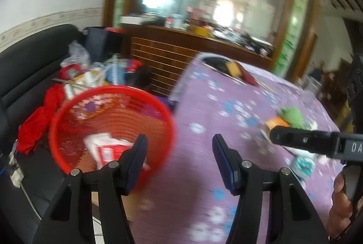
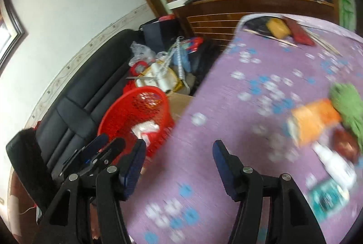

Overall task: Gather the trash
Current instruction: 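Grasp the teal cartoon packet with the left gripper while the right grasps the white medicine box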

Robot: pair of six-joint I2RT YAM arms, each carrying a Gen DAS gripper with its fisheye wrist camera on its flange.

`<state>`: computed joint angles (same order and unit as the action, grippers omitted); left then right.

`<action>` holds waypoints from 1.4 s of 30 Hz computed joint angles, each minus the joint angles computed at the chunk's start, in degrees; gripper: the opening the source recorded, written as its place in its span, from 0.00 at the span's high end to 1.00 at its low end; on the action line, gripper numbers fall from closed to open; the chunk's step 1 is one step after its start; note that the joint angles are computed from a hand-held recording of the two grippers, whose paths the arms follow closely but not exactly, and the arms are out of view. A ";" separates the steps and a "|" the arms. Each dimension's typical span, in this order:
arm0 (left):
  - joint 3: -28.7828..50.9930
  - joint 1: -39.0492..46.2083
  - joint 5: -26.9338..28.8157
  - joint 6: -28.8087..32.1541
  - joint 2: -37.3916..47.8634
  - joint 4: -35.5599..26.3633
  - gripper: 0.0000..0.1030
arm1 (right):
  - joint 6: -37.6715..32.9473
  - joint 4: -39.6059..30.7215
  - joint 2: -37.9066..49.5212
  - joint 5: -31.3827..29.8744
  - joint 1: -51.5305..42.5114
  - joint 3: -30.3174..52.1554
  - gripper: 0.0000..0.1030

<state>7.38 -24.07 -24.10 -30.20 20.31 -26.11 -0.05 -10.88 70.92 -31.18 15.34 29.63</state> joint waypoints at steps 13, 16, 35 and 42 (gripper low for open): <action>15.06 -29.82 -3.60 -4.38 54.86 29.54 0.28 | -43.98 -28.71 11.97 -18.57 -57.56 8.95 0.36; 21.67 -31.06 -0.51 -1.19 64.65 30.38 0.28 | -46.80 -31.80 17.63 -20.02 -63.05 14.00 0.37; 44.72 -28.18 5.91 5.86 91.03 26.90 0.45 | -48.91 -34.70 32.51 -20.53 -71.76 25.88 0.37; 41.95 -29.62 6.26 3.09 88.25 27.67 0.53 | -45.91 -28.94 31.85 -16.50 -67.05 24.42 0.37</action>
<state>49.33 -53.68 -17.84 -27.11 108.56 1.56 -45.96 -39.83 102.77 -47.68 -51.70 54.05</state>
